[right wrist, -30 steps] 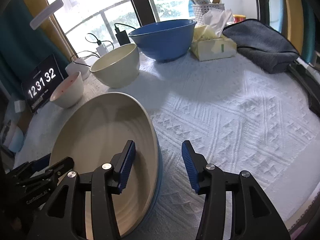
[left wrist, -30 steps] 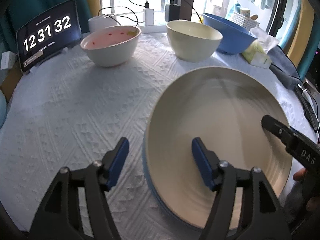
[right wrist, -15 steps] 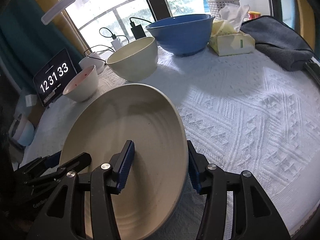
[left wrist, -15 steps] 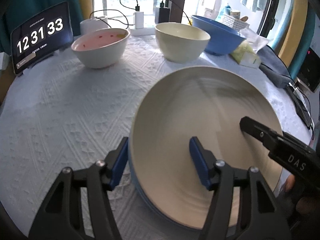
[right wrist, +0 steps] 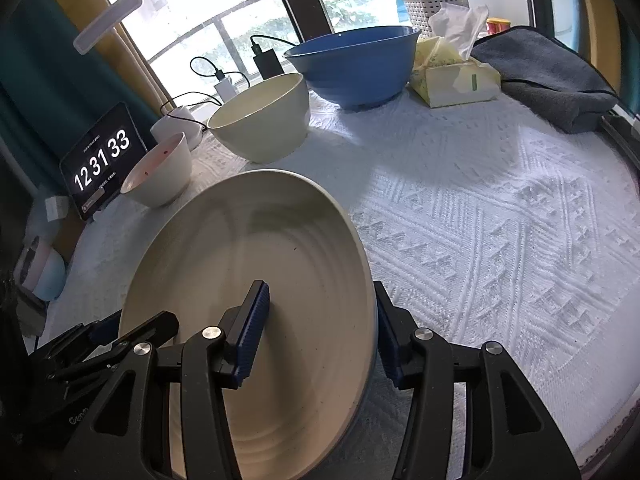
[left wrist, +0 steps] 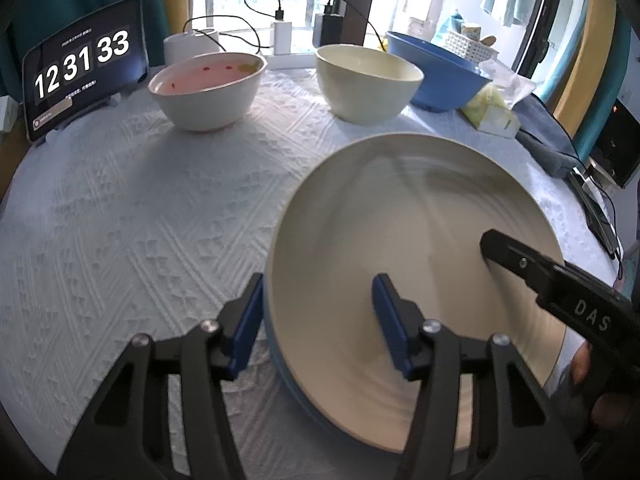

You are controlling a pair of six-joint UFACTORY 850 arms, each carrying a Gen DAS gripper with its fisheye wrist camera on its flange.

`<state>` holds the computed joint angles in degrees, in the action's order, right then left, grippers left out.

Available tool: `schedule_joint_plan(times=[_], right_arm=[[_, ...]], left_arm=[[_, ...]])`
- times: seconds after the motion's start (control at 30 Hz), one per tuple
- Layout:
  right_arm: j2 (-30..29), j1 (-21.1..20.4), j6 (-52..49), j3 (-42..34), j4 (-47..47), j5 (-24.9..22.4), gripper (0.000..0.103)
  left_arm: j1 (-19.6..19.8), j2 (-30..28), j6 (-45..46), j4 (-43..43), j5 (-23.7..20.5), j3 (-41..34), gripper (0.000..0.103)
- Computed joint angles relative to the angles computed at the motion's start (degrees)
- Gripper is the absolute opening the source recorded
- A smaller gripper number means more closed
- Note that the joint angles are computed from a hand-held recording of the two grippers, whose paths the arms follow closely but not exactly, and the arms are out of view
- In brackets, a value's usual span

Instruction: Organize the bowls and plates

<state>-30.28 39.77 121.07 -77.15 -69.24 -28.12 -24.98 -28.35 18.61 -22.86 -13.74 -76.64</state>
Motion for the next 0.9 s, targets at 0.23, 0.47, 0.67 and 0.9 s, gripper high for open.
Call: schedule_joint_plan(times=[0.23, 0.47, 0.67, 0.9], right_arm=[[-1.4, 0.4, -4.8, -2.9, 3.4, -1.0, 0.052], [-4.5, 0.9, -11.0, -8.0, 7.6, -1.4, 0.052], [-7.6, 1.3, -16.6, -13.0, 11.6, -2.1, 0.052], [-11.8, 1.6, -24.3, -19.5, 16.8, -3.0, 0.052]], left_arm=[[1.6, 0.5, 4.0, -4.4, -0.6, 0.6, 0.054], [3.9, 1.1, 7.6, -8.0, -0.4, 1.2, 0.054], [6.0, 1.4, 10.3, -11.3, -0.4, 1.7, 0.054], [8.6, 0.8, 11.8, -13.6, -1.0, 1.1, 0.054]])
